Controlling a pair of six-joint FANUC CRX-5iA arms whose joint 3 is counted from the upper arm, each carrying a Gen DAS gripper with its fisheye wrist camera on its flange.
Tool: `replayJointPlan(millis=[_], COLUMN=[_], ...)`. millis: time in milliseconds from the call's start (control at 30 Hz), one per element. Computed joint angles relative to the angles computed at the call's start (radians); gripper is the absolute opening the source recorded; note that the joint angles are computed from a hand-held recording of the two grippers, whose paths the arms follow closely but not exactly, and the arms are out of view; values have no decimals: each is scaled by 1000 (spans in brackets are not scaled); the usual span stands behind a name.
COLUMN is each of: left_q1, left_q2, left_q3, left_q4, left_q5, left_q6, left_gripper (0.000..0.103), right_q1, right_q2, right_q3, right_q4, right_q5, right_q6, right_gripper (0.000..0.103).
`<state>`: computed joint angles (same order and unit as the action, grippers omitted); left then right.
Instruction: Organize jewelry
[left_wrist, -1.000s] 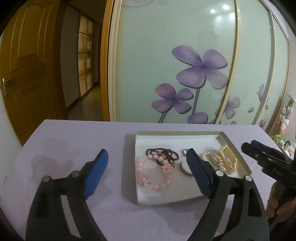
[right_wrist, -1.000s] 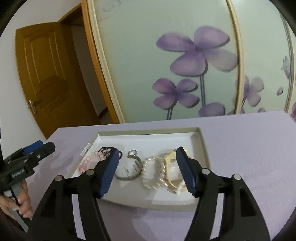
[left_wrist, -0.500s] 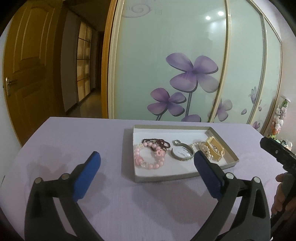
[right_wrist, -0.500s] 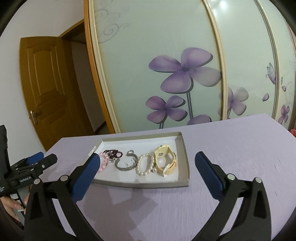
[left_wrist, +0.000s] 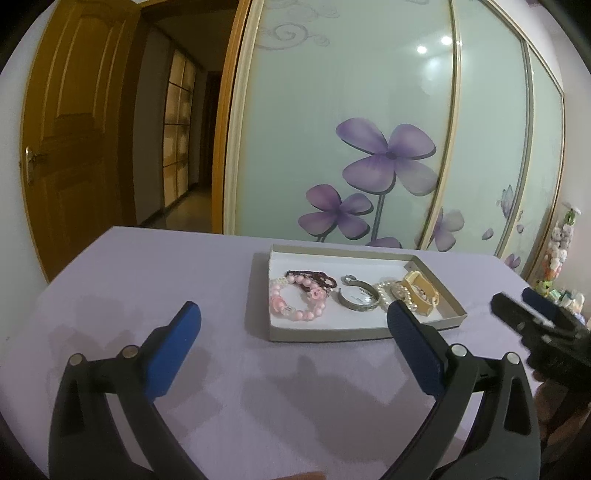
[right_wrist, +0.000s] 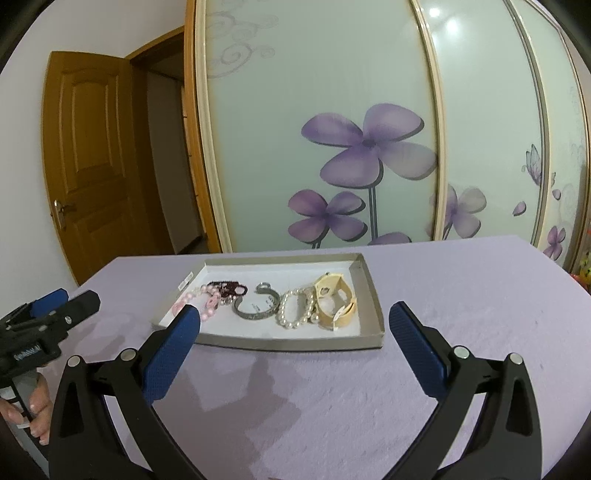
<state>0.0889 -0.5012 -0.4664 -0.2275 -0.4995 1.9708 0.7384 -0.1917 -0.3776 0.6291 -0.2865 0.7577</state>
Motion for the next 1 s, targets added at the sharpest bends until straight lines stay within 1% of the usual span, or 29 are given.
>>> replayJointPlan(millis=[133,233,400,467,600,667,1000], left_q1=[-36,-33,-34,-35,-30,-22,-25], left_q2=[-7,-13,-5,-10,-15,-18,-18], left_q3=[19,7,-1,-6,-15,-27,-27], left_q4=[-82,-54,-33,-32,-18,9,11], left_q5=[-22,-15,-14,-10,8,22,25], left_q6=[56,24,2,1,-13,-38,-39], left_gripper=[101,101,101,101,101,101,101], right_q1=[7,12,19,19,20,23,25], right_q2=[-9,-15,-17,-20,-22,-22,-22], right_q3=[-11,-13,-3,-5,-7,-3,1], right_q4=[13,3,-44,-44,-45,-57,-71], right_q5=[1,0,-16,-14,-9,-12,-9], right_q6=[-6,4,41,38,39,51,67], right_gripper=[102,102,102,102,102,102,102])
